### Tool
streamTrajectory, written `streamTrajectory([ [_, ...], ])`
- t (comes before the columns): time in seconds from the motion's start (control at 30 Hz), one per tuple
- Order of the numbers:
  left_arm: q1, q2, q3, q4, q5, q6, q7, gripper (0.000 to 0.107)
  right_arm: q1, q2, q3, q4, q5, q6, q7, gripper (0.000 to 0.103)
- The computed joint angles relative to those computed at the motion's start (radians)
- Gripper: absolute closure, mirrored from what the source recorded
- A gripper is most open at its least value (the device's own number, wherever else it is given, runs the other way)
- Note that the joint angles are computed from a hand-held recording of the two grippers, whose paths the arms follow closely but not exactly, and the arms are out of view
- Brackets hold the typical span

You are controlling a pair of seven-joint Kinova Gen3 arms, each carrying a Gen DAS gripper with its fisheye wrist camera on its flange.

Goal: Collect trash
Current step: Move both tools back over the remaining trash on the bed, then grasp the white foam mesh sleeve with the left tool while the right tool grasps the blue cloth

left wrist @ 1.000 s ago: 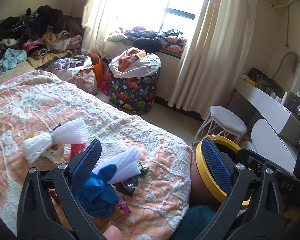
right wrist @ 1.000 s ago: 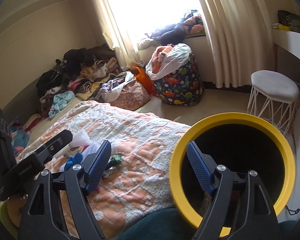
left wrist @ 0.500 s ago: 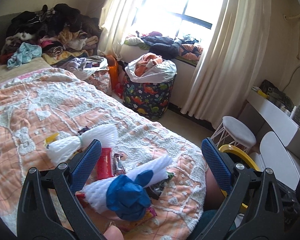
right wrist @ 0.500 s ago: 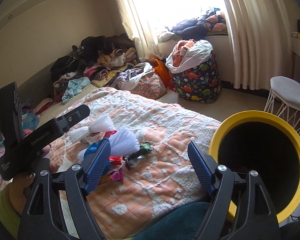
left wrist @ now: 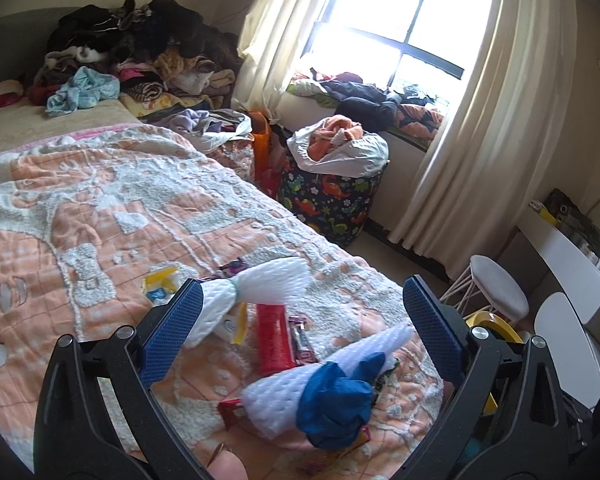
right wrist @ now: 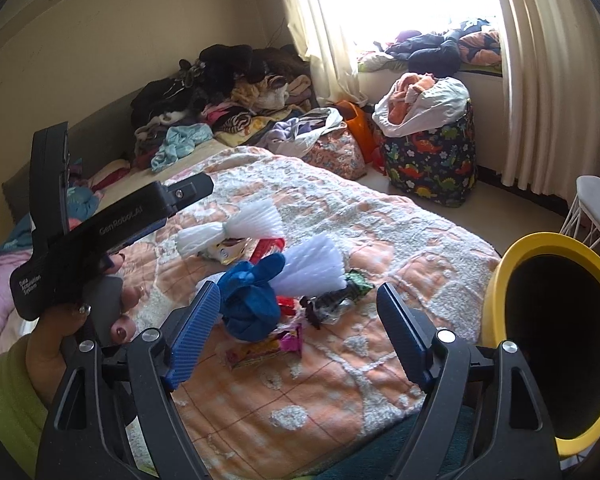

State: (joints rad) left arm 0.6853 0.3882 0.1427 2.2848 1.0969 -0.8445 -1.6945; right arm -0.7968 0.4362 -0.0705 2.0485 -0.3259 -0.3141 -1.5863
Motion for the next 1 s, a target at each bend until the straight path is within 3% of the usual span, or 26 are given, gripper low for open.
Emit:
streamTrajectory([
  [0.33, -0.049, 0.004, -0.022, 0.058, -0.045, -0.002, 0.117, 0.016, -0.052, 0.068, 0.031, -0.099, 0.023, 0.1, 0.011, 0.025],
  [0.67, -0.101, 0.036, -0.049, 0.096, -0.167, 0.035, 0.261, 0.016, -0.085, 0.132, 0.066, -0.196, 0.081, 0.194, -0.031, 0.025],
  [1.0, -0.133, 0.057, -0.068, 0.114, -0.3, 0.059, 0.372, 0.042, -0.055, 0.187, 0.041, -0.279, 0.174, 0.271, -0.102, 0.025],
])
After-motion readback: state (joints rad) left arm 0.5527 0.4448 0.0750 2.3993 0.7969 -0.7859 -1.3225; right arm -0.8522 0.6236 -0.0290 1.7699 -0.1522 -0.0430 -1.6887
